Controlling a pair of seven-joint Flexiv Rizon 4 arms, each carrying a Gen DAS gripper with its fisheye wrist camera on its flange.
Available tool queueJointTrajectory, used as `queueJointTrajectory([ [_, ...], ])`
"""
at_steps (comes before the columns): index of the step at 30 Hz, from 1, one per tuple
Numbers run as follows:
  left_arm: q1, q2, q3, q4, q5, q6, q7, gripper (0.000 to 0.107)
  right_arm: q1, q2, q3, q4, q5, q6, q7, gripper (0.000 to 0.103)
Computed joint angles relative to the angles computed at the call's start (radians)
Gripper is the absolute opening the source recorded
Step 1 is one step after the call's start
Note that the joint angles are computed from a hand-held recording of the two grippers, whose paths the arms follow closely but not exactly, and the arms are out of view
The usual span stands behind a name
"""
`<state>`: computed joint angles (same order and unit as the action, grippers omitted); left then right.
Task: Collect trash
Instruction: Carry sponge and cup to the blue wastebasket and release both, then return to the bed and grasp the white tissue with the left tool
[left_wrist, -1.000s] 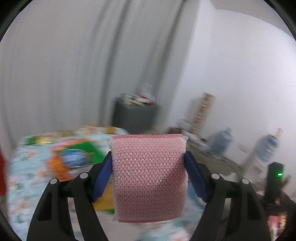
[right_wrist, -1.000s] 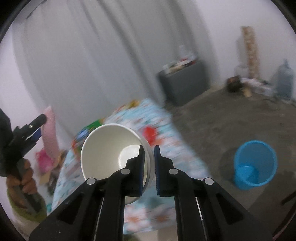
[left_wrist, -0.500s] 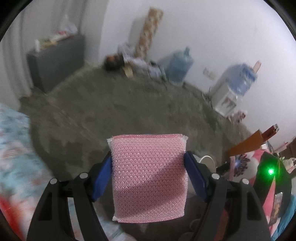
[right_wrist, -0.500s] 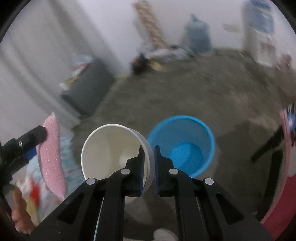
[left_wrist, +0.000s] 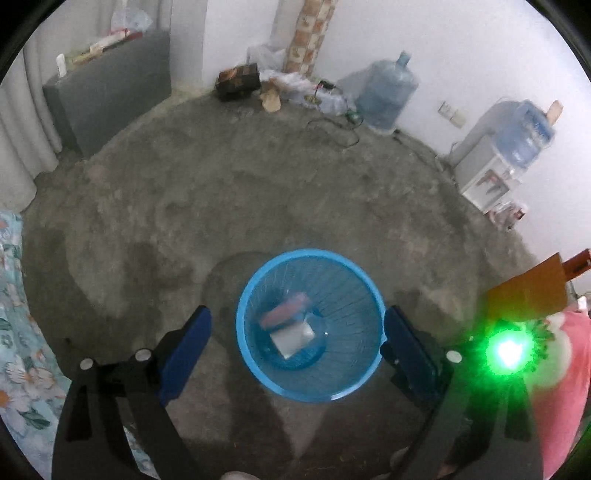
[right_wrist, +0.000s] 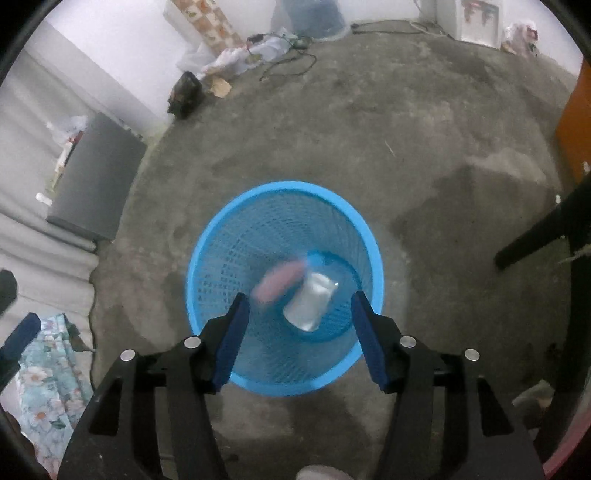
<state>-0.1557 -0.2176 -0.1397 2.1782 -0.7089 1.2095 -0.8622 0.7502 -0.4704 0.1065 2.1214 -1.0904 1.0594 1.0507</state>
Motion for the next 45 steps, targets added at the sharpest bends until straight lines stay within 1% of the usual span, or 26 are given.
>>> queueJointTrajectory([
  [1,0.007,0.027,-0.006,0.016,-0.028,0.007,0.037,0.092,0.027,0.018,0.004,-0.01,0.022,-0.047,-0.021,0.062],
  [2,0.008,0.057,-0.005,0.032,-0.05,0.014,0.073,0.092,0.027,0.04,0.012,0.012,-0.005,-0.068,-0.002,0.064],
  [4,0.0,0.116,0.008,0.06,-0.096,0.015,0.134,0.092,0.039,0.062,0.028,0.001,-0.011,-0.142,-0.028,0.072],
  [5,-0.007,0.151,0.022,0.075,-0.113,0.008,0.159,0.092,0.062,0.081,0.05,-0.027,0.012,-0.223,-0.066,0.074],
  [6,-0.013,0.198,0.042,0.09,-0.138,-0.014,0.192,0.092,0.07,0.088,0.056,-0.035,-0.002,-0.258,-0.077,0.079],
  [7,-0.018,0.239,0.066,0.101,-0.151,-0.043,0.213,0.092,0.076,0.094,0.065,-0.048,-0.008,-0.293,-0.094,0.085],
  [8,-0.02,0.285,0.095,0.111,-0.146,-0.081,0.222,0.092,0.099,0.103,0.081,-0.082,0.004,-0.368,-0.135,0.087],
  [10,-0.013,0.353,0.148,0.112,-0.112,-0.172,0.214,0.092,0.131,0.108,0.099,-0.136,-0.004,-0.476,-0.205,0.095],
  [12,0.011,0.446,0.207,0.114,-0.053,-0.288,0.196,0.092,0.172,0.102,0.113,-0.202,-0.023,-0.581,-0.288,0.095],
  [14,0.033,0.521,0.253,0.117,-0.009,-0.359,0.197,0.092,0.199,0.092,0.12,-0.254,-0.026,-0.651,-0.35,0.095],
  [16,0.059,0.607,0.313,0.128,0.005,-0.421,0.219,0.095,0.227,0.079,0.122,-0.302,-0.042,-0.699,-0.397,0.095],
  [17,0.071,0.647,0.338,0.139,0.006,-0.434,0.229,0.098,0.244,0.068,0.122,-0.332,-0.049,-0.721,-0.426,0.095],
  [18,0.089,0.697,0.37,0.155,0.005,-0.443,0.237,0.098,0.263,0.053,0.12,-0.363,-0.061,-0.739,-0.459,0.095],
  [20,0.142,0.78,0.429,0.177,0.031,-0.475,0.232,0.098,0.281,0.03,0.111,-0.399,-0.095,-0.733,-0.516,0.095],
  [23,0.236,0.856,0.528,0.174,0.087,-0.583,0.219,0.098,0.331,-0.018,0.098,-0.488,-0.108,-0.758,-0.651,0.095],
  [25,0.303,0.887,0.584,0.166,0.112,-0.634,0.215,0.098,0.377,-0.053,0.08,-0.549,-0.137,-0.775,-0.746,0.095],
  [26,0.333,0.898,0.601,0.167,0.119,-0.646,0.214,0.098,0.396,-0.066,0.069,-0.569,-0.15,-0.777,-0.766,0.095],
  [27,0.374,0.913,0.631,0.167,0.132,-0.66,0.211,0.098,0.41,-0.075,0.06,-0.583,-0.168,-0.764,-0.778,0.095],
  [30,0.471,0.918,0.71,0.149,0.157,-0.711,0.223,0.098,0.412,-0.09,0.045,-0.604,-0.213,-0.637,-0.799,0.095],
  [32,0.526,0.924,0.736,0.143,0.167,-0.732,0.226,0.098,0.399,-0.101,0.037,-0.607,-0.251,-0.497,-0.791,0.095],
  [33,0.557,0.934,0.754,0.154,0.171,-0.726,0.236,0.098,0.394,-0.111,0.032,-0.615,-0.264,-0.431,-0.785,0.095],
  [34,0.58,0.936,0.767,0.158,0.171,-0.723,0.248,0.098,0.379,-0.126,0.028,-0.62,-0.283,-0.331,-0.77,0.095],
  [36,0.622,0.943,0.796,0.173,0.168,-0.706,0.281,0.098,0.375,-0.153,0.017,-0.639,-0.28,-0.216,-0.767,0.095],
  [39,0.671,0.952,0.833,0.198,0.169,-0.69,0.344,0.098,0.381,-0.208,0.013,-0.693,-0.232,-0.082,-0.801,0.095],
  [43,0.734,0.954,0.853,0.234,0.195,-0.7,0.404,0.098,0.397,-0.287,0.039,-0.786,-0.079,-0.017,-0.931,0.095],
  [45,0.749,0.935,0.857,0.246,0.194,-0.71,0.428,0.098,0.396,-0.317,0.051,-0.822,-0.009,0.015,-0.985,0.095],
])
